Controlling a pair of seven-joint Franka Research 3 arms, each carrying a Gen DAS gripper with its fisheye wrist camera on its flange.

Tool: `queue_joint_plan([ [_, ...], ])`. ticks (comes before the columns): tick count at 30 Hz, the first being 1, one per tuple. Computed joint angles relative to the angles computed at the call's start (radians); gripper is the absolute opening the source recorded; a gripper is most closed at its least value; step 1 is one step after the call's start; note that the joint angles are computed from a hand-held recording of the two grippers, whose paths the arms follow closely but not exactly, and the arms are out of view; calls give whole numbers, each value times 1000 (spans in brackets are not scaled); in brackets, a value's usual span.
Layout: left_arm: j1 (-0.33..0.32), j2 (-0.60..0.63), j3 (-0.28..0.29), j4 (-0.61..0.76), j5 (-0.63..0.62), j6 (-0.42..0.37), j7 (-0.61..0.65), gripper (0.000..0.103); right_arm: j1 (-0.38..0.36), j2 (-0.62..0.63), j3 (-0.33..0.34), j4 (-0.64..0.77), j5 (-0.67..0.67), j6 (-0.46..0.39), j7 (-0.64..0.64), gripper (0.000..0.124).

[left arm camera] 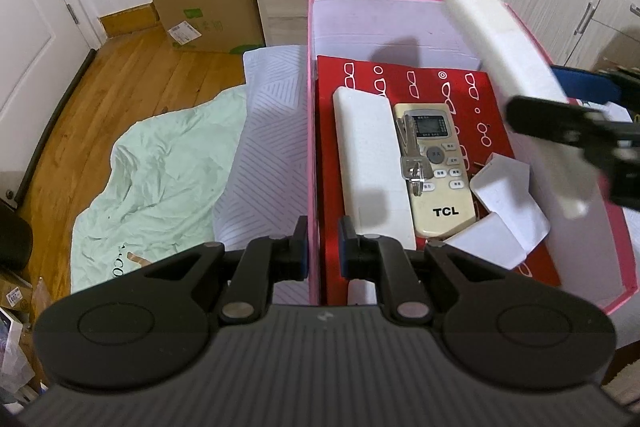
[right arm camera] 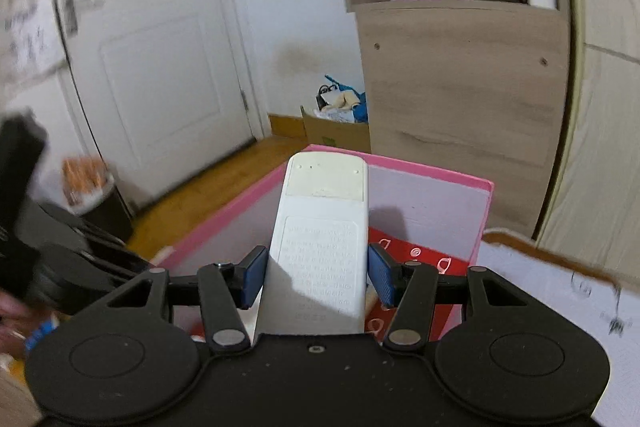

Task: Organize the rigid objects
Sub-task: 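Carry the cream bar into the pink box and open the right gripper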

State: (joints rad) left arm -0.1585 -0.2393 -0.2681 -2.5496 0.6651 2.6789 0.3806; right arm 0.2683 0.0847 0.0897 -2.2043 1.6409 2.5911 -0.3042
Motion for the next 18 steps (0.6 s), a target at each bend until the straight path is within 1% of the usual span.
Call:
queue_joint_plan([
  [2,1,-6,3,-8,1,11,2,11,17,23,12,19,7,66,-48,59],
  [5,3,-10,5,-16,0,23,10,11,41,71,27,63,-18,173,-15,59],
  [7,5,-11,2,-17,4,23,11,11,54,94,39,85,11,240,-82,59],
  [8,6,-12,1,-18,6,24,12,11,57,102,40,90,-13,254,-79,59],
  [9,7,-13,1,-19,7,27,12,11,58,109,39,92,-70,256,-31,59],
  [11,6,-16,5,-24,-1,35,18,11,53,120,38,96,-193,244,109,59],
  [12,6,-18,8,-26,-8,41,23,11,49,124,42,99,-218,251,144,59],
  [16,10,-22,6,-30,-18,46,37,11,56,136,75,95,-275,359,157,59],
  [17,12,-21,4,-30,-16,45,37,11,59,136,78,91,-307,376,181,59],
  [18,13,-21,2,-30,-14,45,36,11,68,140,76,87,-368,398,232,59],
])
